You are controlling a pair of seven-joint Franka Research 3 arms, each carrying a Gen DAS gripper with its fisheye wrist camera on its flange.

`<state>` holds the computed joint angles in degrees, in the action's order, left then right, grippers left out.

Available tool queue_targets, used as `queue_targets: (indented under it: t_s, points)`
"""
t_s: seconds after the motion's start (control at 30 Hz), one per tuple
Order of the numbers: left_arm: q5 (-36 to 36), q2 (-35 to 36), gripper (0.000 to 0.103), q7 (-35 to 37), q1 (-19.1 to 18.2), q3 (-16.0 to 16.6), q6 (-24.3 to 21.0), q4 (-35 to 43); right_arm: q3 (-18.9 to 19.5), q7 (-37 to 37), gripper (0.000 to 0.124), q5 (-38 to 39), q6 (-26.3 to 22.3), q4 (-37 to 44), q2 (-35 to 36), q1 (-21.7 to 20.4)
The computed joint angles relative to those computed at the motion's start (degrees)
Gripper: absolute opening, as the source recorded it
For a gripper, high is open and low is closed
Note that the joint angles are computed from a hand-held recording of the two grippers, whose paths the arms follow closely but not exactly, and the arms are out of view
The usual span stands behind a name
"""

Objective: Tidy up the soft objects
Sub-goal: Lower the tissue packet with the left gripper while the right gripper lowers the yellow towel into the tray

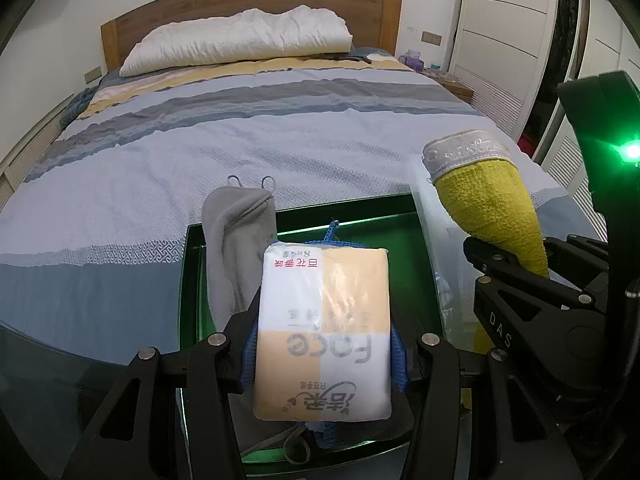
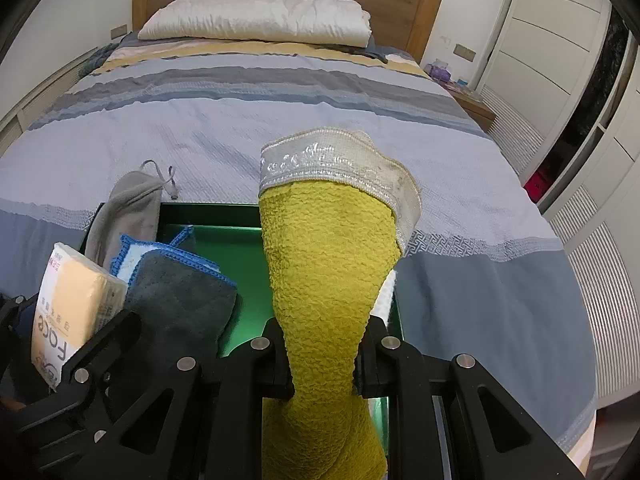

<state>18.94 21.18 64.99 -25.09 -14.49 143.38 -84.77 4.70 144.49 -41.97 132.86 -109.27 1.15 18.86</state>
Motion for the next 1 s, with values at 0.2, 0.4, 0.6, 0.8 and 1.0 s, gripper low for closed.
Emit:
queue_targets:
  t_s: [0.2,0.4,0.6,0.8,1.0]
  points:
    - [-0.36,0.16,0.046,0.25,0.02,-0.13,-0.16,0.15,-0.16,-0.48,0.019,-0.13,-0.26,0.33,0.38,-0.06]
    - [-0.29,0.39,0.046,0.27,-0.1,-0.08,-0.14,0.31,-0.43,-1.26,0.019,-0.01,-0.43,0.67,0.94,0.09]
    - [-0.23,0.52,0.046,0.1,-0.24,-0.04,-0.16,0.27,-0.65,-1.76,0.019,-0.07,-0.57,0.85,1.23,0.11]
    - [-0.41,1.11,0.046,-0.02,-0.28,-0.03,-1.01,0.83,-0.91,-2.2,0.019,0.33,-0.02,0.83,1.57,0.05]
    - [-1.22,1.56,0.046,0.46,-0.14,-0.23,-1.46,1.09,-1.21,-3.36,0.02,1.18,0.16,0.78,1.91,-0.07]
